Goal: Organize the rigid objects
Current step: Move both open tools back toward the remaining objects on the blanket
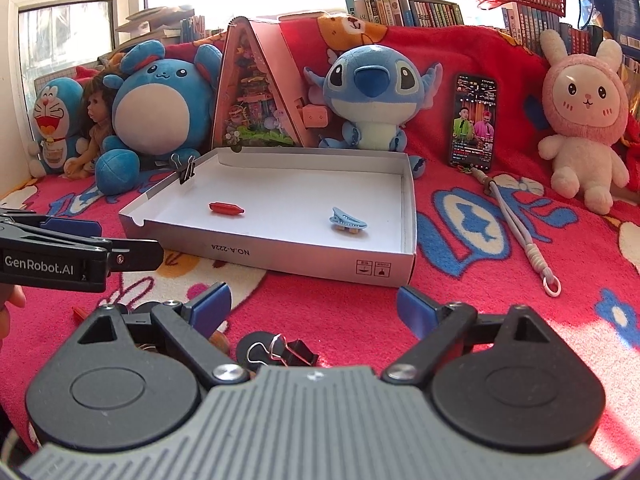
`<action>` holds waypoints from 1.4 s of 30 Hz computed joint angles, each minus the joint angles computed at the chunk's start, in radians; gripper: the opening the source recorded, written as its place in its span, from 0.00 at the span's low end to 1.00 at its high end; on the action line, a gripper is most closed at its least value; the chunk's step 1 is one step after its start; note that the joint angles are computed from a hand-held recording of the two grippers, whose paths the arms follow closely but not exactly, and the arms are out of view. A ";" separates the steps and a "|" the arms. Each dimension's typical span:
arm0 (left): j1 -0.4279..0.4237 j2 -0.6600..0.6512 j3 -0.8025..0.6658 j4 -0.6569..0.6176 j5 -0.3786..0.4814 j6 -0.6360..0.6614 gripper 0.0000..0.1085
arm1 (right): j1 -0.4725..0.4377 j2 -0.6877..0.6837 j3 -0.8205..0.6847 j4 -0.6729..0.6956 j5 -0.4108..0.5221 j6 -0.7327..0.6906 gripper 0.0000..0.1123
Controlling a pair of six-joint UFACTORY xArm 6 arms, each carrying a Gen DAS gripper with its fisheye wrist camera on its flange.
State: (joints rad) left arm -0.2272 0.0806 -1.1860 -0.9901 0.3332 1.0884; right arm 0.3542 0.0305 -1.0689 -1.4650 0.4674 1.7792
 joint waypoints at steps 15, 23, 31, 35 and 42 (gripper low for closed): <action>-0.008 -0.096 0.142 -0.202 -0.041 0.259 0.82 | 0.063 -0.044 0.084 -0.051 0.066 0.100 0.85; 0.000 -0.138 0.206 -0.242 -0.067 0.348 0.82 | 0.060 -0.066 0.120 -0.020 0.055 0.109 0.84; 0.007 -0.183 0.254 -0.233 -0.083 0.368 0.61 | 0.086 -0.072 0.139 -0.007 0.043 0.108 0.51; -0.008 -0.185 0.256 -0.312 -0.139 0.430 0.51 | 0.115 -0.052 0.119 -0.021 0.063 0.122 0.40; -0.007 -0.152 0.239 -0.277 -0.181 0.358 0.51 | 0.132 -0.009 0.071 -0.018 0.079 0.154 0.30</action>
